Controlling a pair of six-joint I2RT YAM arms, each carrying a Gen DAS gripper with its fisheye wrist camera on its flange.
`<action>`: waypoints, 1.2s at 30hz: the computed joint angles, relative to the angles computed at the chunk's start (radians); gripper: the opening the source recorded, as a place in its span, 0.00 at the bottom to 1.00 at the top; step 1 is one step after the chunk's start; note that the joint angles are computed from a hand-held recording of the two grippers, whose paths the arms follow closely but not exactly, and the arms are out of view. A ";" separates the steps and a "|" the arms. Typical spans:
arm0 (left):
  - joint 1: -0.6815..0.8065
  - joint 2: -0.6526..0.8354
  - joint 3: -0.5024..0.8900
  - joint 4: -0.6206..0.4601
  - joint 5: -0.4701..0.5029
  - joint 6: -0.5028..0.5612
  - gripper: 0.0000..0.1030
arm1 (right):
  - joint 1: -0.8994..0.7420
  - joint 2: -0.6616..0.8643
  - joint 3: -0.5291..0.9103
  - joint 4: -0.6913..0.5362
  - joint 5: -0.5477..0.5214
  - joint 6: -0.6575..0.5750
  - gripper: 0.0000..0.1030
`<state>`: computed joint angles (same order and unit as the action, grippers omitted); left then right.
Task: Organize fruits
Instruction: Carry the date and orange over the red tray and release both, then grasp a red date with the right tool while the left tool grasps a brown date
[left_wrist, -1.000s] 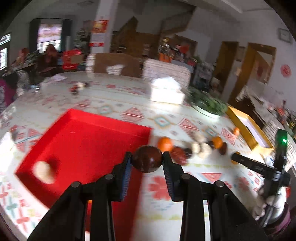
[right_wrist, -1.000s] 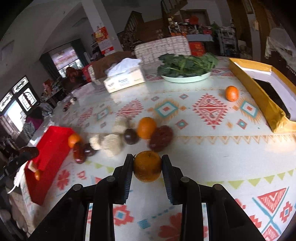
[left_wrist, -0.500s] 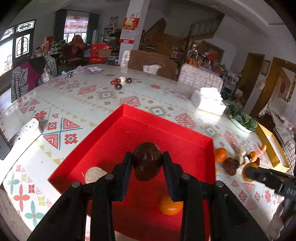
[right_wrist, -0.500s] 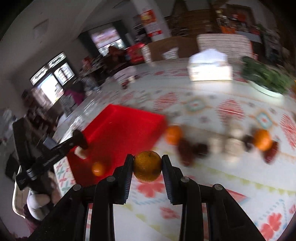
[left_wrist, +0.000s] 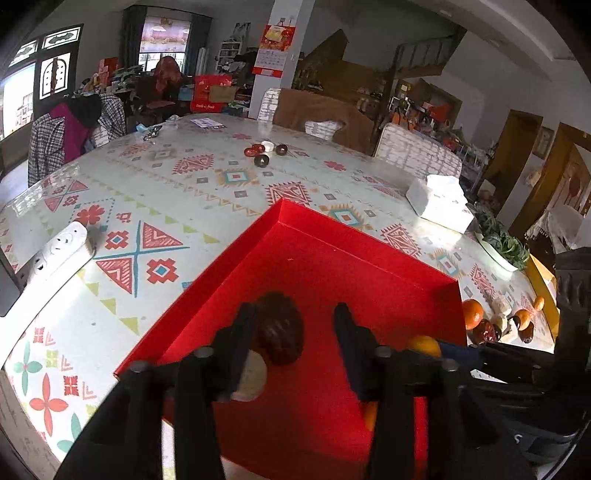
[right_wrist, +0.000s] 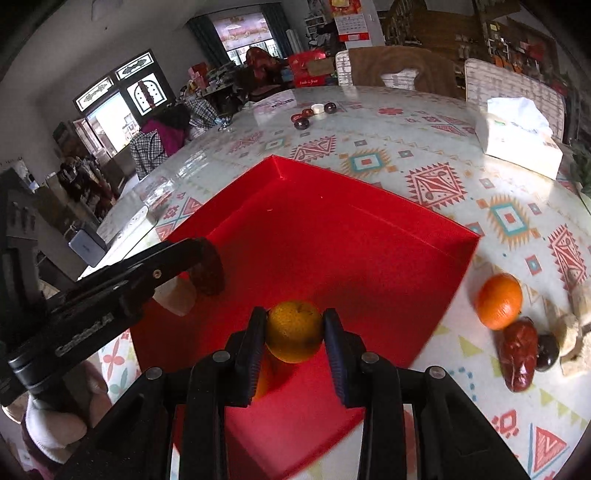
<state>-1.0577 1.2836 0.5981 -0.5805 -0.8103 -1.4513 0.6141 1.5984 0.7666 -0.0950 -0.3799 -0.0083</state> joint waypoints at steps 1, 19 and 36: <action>-0.007 -0.002 0.001 -0.009 -0.007 -0.013 0.49 | 0.003 0.003 0.002 0.002 0.001 0.004 0.34; -0.185 0.069 0.160 -0.241 -0.127 -0.240 0.66 | -0.416 -0.261 -0.057 -0.118 -0.132 -0.129 0.46; -0.191 0.316 0.381 -0.002 -0.058 0.109 0.71 | -0.993 0.044 0.112 -0.187 -0.255 -0.318 0.46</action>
<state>-1.2484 1.5999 0.9789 -0.5822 -0.8685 -1.3425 -0.3788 1.6420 0.8788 -0.2822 -0.6354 -0.3259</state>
